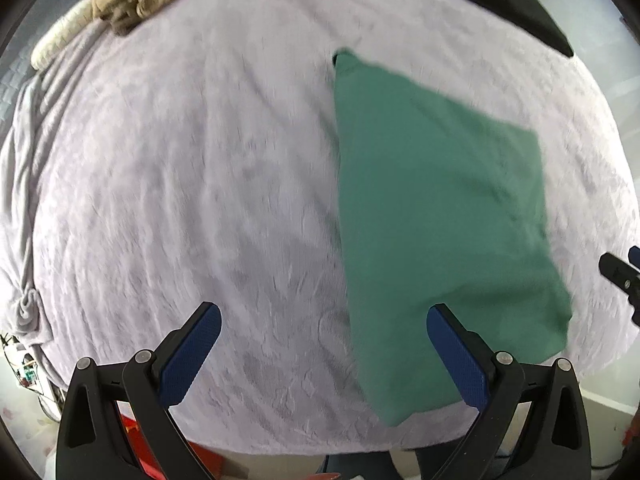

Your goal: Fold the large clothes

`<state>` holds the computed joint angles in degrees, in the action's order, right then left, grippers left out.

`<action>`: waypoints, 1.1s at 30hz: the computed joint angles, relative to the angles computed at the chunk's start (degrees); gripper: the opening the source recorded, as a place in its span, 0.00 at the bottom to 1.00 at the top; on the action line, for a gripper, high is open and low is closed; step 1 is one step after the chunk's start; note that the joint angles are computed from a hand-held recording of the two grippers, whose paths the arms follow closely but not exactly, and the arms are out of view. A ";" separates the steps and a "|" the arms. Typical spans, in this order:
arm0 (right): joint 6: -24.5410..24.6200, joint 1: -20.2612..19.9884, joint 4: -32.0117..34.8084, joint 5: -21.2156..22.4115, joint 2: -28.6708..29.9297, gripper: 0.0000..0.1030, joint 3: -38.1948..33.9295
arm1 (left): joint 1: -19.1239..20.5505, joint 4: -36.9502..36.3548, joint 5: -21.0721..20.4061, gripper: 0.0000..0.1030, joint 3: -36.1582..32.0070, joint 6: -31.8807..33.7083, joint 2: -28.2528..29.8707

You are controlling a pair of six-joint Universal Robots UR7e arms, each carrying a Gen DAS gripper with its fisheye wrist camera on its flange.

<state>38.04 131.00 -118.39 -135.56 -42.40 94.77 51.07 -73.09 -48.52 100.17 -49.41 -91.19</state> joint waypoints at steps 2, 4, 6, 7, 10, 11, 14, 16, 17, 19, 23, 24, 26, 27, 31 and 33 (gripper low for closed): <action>0.28 0.58 0.38 -1.12 0.08 0.84 -0.77 | -1.45 -0.25 1.65 1.00 0.00 -0.58 -0.17; 1.84 1.25 1.55 -2.40 0.18 0.84 -1.69 | -2.47 -0.57 3.25 1.00 -0.41 -0.22 -0.24; 2.70 1.43 1.50 -1.81 -0.16 0.84 -2.22 | -3.65 -1.28 4.10 1.00 -0.30 -0.25 -0.46; 3.06 1.38 1.13 -1.04 -0.40 0.84 -2.23 | -4.17 -1.61 4.30 1.00 -0.25 -0.26 -0.57; 3.33 1.21 -0.54 1.09 -1.22 0.84 -1.97 | -5.07 -2.48 4.23 1.00 -0.10 -0.09 -0.69; 2.56 1.27 -1.97 1.57 -1.44 0.84 -1.56 | -5.09 -2.62 4.19 1.00 -0.32 0.07 -0.56; 1.17 1.51 -5.74 2.56 -1.89 0.84 -0.12 | -5.59 -2.72 4.10 1.00 -0.22 -0.37 -0.56; 0.24 1.27 -10.19 4.29 -2.58 0.84 1.66 | -5.59 -2.83 3.78 1.00 -0.17 -0.76 -0.51; 0.78 1.33 -9.89 3.96 -2.53 0.84 1.71 | -5.59 -2.78 3.59 1.00 -0.19 -1.01 -0.46; 2.01 1.37 -7.16 3.37 -2.09 0.86 0.92 | -5.43 -2.59 3.17 1.00 -0.23 -1.48 -0.38; 3.34 1.59 -3.85 2.23 -1.54 0.86 0.07 | -5.44 -2.17 2.94 1.00 -0.21 -2.15 -0.32; 3.60 1.66 -2.96 1.74 -1.40 0.86 -0.20 | -5.47 -2.07 2.95 1.00 -0.21 -2.19 -0.31; 3.81 1.80 -1.10 1.34 -1.08 0.86 -0.95 | -5.54 -2.01 3.00 1.00 -0.15 -2.19 -0.33; 3.81 1.80 -0.87 1.34 -1.03 0.86 -1.08 | -5.57 -1.85 3.06 1.00 -0.16 -2.21 -0.25; 3.92 1.87 -0.02 1.67 -0.84 0.86 -1.47 | -5.62 -1.47 3.24 1.00 -0.22 -2.28 -0.06; 4.12 1.86 0.17 1.83 -0.84 0.86 -1.48 | -5.70 -1.34 3.37 1.00 -0.18 -2.36 -0.07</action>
<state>42.16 132.85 -118.22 -133.73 -43.25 93.30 45.36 -74.44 -45.15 99.99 -51.77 -91.27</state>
